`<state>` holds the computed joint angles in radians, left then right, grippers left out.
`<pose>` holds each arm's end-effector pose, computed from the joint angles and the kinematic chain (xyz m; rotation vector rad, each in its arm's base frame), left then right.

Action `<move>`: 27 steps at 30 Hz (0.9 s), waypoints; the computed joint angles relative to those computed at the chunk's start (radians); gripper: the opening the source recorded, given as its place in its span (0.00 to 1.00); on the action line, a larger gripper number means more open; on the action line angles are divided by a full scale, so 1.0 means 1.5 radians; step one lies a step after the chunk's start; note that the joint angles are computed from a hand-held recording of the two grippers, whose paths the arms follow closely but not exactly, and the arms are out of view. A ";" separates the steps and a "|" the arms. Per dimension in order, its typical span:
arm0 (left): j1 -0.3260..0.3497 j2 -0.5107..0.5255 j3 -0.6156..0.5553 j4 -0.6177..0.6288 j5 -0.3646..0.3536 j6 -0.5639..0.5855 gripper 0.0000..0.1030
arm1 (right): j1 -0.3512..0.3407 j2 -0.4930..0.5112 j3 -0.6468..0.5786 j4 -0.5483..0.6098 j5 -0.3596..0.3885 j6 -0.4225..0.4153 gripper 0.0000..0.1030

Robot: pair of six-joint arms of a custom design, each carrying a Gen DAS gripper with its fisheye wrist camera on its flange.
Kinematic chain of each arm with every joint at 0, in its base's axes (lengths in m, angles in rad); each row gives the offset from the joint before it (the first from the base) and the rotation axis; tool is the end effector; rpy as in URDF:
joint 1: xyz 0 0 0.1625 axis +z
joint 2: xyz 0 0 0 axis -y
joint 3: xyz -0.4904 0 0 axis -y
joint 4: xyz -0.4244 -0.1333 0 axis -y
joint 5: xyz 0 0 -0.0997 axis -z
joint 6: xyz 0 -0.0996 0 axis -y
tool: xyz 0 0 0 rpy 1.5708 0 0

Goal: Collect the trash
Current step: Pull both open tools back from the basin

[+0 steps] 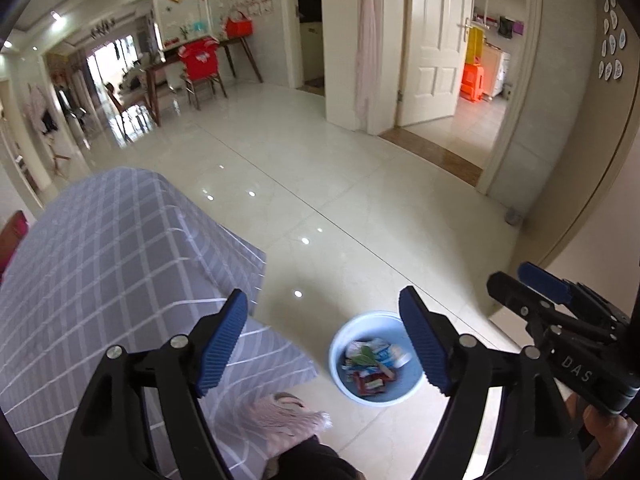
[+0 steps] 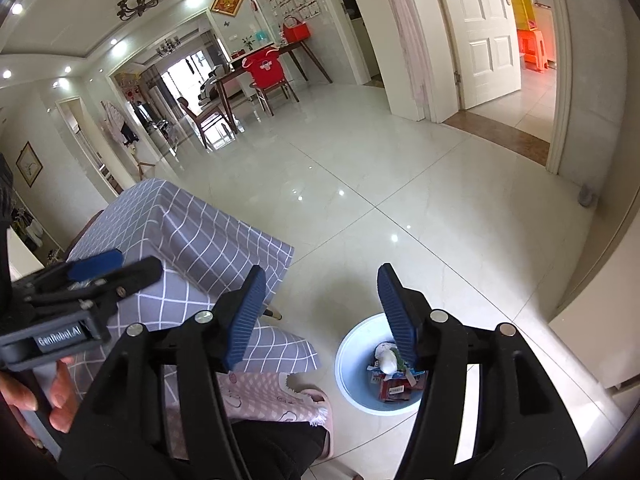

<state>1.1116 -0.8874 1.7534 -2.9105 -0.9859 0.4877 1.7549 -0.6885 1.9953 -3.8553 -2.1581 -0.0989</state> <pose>-0.1464 -0.7210 0.1911 0.9748 2.2999 -0.5906 0.1892 -0.5892 0.1007 -0.0422 -2.3469 1.2614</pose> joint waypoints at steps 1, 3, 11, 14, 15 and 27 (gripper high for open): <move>-0.002 -0.007 0.006 -0.007 0.003 0.002 0.77 | 0.006 0.002 0.002 -0.004 -0.006 -0.004 0.56; -0.006 -0.021 0.020 -0.023 0.009 0.006 0.77 | 0.018 0.001 0.006 -0.007 -0.014 -0.007 0.56; -0.033 -0.096 0.100 -0.113 0.025 0.027 0.83 | 0.096 0.003 0.027 -0.072 -0.049 -0.053 0.62; -0.045 -0.129 0.137 -0.157 0.031 0.037 0.84 | 0.128 0.006 0.037 -0.108 -0.060 -0.075 0.66; -0.050 -0.139 0.149 -0.170 0.035 0.038 0.86 | 0.139 0.007 0.040 -0.119 -0.065 -0.083 0.67; -0.102 -0.257 0.276 -0.298 0.052 0.044 0.88 | 0.239 0.026 0.074 -0.249 -0.089 -0.147 0.78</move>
